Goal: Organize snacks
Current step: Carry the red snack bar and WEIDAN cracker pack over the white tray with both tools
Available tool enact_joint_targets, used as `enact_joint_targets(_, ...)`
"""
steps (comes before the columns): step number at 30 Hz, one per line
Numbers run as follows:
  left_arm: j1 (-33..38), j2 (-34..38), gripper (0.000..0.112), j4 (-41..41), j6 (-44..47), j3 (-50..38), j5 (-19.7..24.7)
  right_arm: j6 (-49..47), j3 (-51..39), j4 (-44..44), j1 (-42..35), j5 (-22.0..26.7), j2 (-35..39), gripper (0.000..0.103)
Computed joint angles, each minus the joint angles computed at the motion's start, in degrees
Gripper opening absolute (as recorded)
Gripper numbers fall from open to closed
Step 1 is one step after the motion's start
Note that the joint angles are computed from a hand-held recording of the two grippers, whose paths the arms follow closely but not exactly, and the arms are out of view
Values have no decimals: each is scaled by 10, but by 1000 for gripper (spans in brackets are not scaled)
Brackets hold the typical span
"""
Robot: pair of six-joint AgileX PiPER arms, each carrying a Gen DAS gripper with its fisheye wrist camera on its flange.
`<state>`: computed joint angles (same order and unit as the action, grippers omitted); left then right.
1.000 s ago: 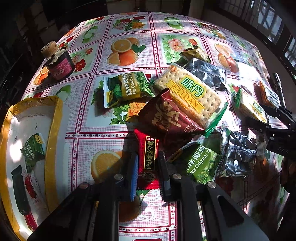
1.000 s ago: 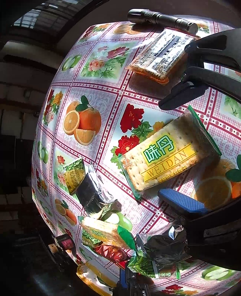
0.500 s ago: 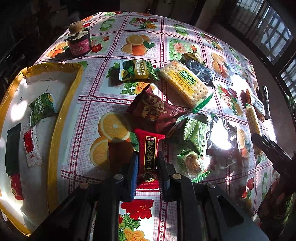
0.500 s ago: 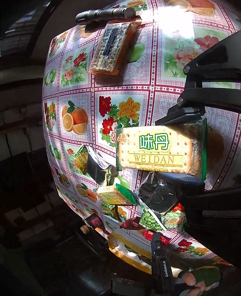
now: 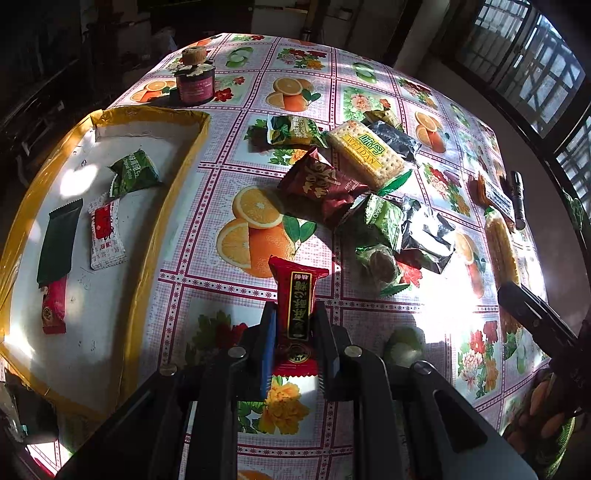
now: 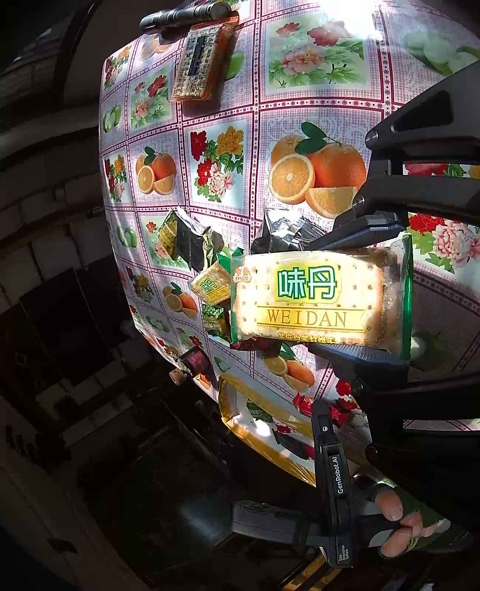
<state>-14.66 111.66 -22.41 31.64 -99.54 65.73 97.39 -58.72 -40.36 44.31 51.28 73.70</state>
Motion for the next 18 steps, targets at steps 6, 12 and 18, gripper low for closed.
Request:
enact_joint_targets(6, 14, -23, 18, 4, 5, 28, -17, 9, -8, -2, 14, -3, 11, 50)
enact_joint_targets(12, 31, -49, 18, 5, 7, 44, -40, 4, -37, -5, 24, -6, 37, 50)
enact_joint_targets(18, 60, -44, 18, 2, 7, 23, -35, -28, -75, 9, 20, -21, 74, 50)
